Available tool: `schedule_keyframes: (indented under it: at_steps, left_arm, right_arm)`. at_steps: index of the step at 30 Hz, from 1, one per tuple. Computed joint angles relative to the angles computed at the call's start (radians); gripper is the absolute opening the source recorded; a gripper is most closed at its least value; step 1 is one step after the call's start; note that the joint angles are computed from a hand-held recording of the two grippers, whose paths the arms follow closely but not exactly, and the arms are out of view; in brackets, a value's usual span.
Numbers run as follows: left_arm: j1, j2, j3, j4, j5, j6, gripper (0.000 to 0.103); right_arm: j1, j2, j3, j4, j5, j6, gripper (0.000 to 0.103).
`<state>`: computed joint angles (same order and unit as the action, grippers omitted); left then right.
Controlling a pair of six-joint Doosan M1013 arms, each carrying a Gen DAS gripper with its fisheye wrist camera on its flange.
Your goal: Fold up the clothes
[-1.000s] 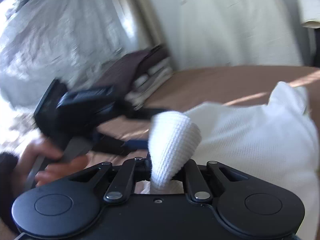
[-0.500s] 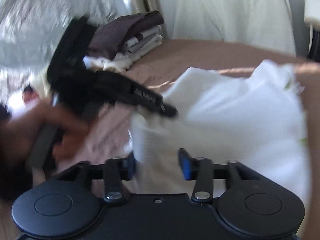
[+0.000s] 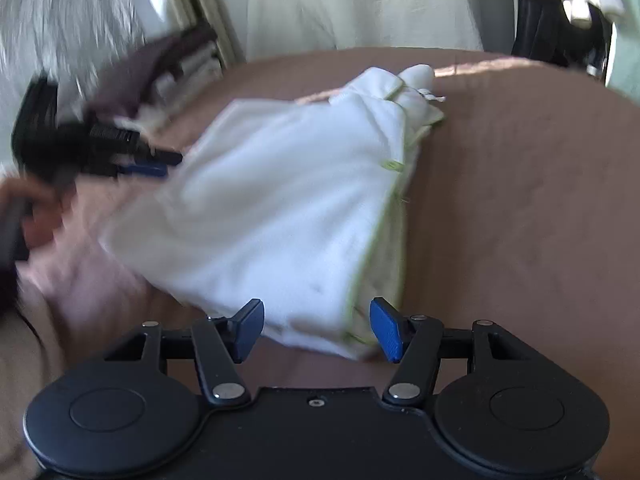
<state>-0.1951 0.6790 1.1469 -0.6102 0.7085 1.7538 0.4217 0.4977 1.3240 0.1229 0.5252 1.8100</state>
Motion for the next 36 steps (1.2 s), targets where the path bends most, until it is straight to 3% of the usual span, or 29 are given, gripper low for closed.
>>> schedule_keyframes:
  at_steps: [1, 3, 4, 6, 7, 9, 11, 14, 16, 18, 20, 22, 23, 24, 26, 27, 30, 33, 34, 36]
  left_arm:
    - [-0.004, 0.013, -0.019, 0.056, 0.049, -0.031, 0.074]
    - [-0.03, 0.046, -0.08, 0.279, 0.158, -0.155, 0.078]
    - [-0.04, 0.05, -0.084, 0.342, 0.16, -0.183, 0.079]
    - [-0.043, 0.05, -0.088, 0.369, 0.161, -0.22, 0.08]
    - [-0.041, 0.045, -0.084, 0.373, 0.154, -0.239, 0.081]
    - [-0.04, 0.029, -0.062, 0.395, 0.124, -0.28, 0.082]
    - [-0.028, 0.019, -0.043, 0.338, 0.12, -0.283, 0.082]
    - [0.001, 0.025, -0.029, 0.151, 0.152, -0.236, 0.083]
    - [0.003, 0.035, -0.03, 0.128, 0.153, -0.23, 0.087]
    - [-0.002, 0.052, -0.044, 0.11, 0.132, -0.194, 0.103]
    - [-0.009, 0.075, -0.067, 0.108, 0.103, -0.178, 0.103]
    - [-0.01, 0.077, -0.056, 0.055, 0.041, -0.133, 0.103]
    - [-0.009, 0.076, -0.043, 0.01, 0.005, -0.094, 0.09]
    - [-0.004, 0.079, -0.038, -0.058, -0.008, -0.042, 0.052]
    - [0.012, 0.095, -0.041, -0.223, 0.024, 0.067, 0.018]
    - [0.011, 0.095, -0.039, -0.247, 0.019, 0.098, 0.018]
    - [-0.014, 0.085, -0.036, -0.156, -0.045, 0.153, 0.016]
    - [-0.031, 0.07, -0.028, -0.091, -0.08, 0.172, 0.016]
    - [-0.031, 0.069, -0.029, -0.075, -0.078, 0.156, 0.017]
    - [-0.026, 0.078, -0.044, -0.066, -0.052, 0.101, 0.024]
  right_arm:
    - [-0.004, 0.007, -0.003, 0.049, -0.024, -0.016, 0.065]
    - [-0.002, 0.028, -0.016, 0.028, -0.049, 0.05, 0.066]
    - [0.005, 0.052, -0.046, -0.026, -0.019, 0.099, 0.066]
    - [0.023, 0.104, -0.138, -0.188, 0.162, 0.189, 0.065]
    - [0.027, 0.114, -0.152, -0.221, 0.209, 0.198, 0.063]
    - [0.019, 0.094, -0.117, -0.174, 0.179, 0.189, 0.063]
    - [0.001, 0.067, -0.077, -0.058, 0.133, 0.107, 0.063]
    - [-0.037, 0.031, -0.017, 0.172, 0.037, -0.067, 0.064]
    - [-0.064, 0.022, 0.002, 0.342, 0.001, -0.194, 0.066]
    - [-0.095, 0.046, -0.019, 0.505, 0.024, -0.284, 0.071]
    - [-0.127, 0.09, -0.051, 0.667, 0.061, -0.328, 0.083]
    - [-0.154, 0.141, -0.082, 0.82, 0.09, -0.352, 0.083]
    - [-0.163, 0.168, -0.103, 0.875, 0.108, -0.347, 0.085]
    - [-0.169, 0.192, -0.125, 0.915, 0.127, -0.34, 0.087]
    - [-0.178, 0.242, -0.191, 0.945, 0.193, -0.307, 0.097]
    - [-0.179, 0.264, -0.234, 0.924, 0.235, -0.281, 0.1]
    - [-0.174, 0.33, -0.39, 0.773, 0.381, -0.144, 0.102]
    - [-0.151, 0.371, -0.537, 0.561, 0.538, -0.045, 0.094]
    - [-0.143, 0.374, -0.563, 0.511, 0.571, -0.038, 0.094]
    - [-0.136, 0.35, -0.539, 0.493, 0.553, -0.07, 0.094]
